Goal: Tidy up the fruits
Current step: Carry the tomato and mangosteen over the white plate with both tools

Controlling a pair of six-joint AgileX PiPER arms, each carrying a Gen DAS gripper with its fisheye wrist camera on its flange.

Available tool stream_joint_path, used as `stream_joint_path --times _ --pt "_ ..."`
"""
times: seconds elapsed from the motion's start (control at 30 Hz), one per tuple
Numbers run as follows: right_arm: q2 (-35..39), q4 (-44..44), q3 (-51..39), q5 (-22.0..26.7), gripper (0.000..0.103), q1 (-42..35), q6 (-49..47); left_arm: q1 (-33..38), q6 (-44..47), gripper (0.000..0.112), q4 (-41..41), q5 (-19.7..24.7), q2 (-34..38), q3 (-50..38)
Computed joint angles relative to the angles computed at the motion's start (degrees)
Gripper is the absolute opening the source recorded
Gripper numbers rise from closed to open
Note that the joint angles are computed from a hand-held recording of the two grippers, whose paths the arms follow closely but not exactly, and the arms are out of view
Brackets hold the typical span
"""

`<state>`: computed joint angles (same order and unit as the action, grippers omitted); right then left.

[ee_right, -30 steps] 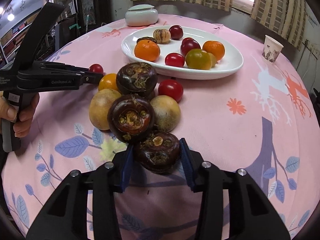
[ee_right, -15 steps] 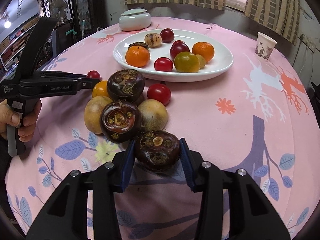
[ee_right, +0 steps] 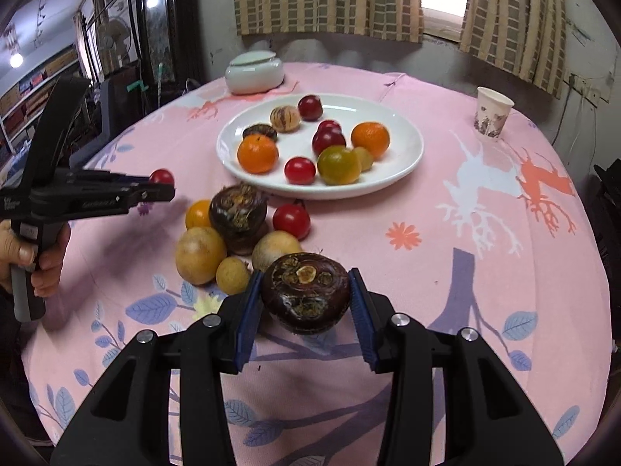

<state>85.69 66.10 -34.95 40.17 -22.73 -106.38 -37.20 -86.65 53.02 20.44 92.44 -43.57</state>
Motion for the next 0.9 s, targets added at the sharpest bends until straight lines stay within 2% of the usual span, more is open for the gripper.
stream_joint_path --times 0.23,0.4,0.6,0.73,0.83,0.9 --pt "-2.3 -0.9 -1.7 5.3 0.044 -3.5 3.5 -2.3 4.7 0.029 -3.7 2.9 -5.8 0.4" --pt "-5.8 -4.1 -4.6 6.5 0.044 -2.4 8.0 -3.2 14.1 0.029 -8.9 5.7 -7.6 -3.8" --pt "-4.3 -5.0 -11.3 1.7 0.044 4.5 14.0 -0.6 24.8 0.029 -15.1 8.0 -3.4 -13.5" --pt "1.3 -1.4 -16.1 -1.4 0.044 9.1 15.3 2.9 33.2 0.029 -21.7 6.8 1.9 -20.2" --pt "6.8 -3.2 -20.7 -5.3 0.044 14.0 20.0 5.6 37.7 0.029 -25.8 5.7 7.2 -25.2" --pt "10.0 -4.8 -23.5 -7.2 0.044 16.6 22.6 6.7 38.8 0.029 -27.0 6.6 10.8 -28.6"
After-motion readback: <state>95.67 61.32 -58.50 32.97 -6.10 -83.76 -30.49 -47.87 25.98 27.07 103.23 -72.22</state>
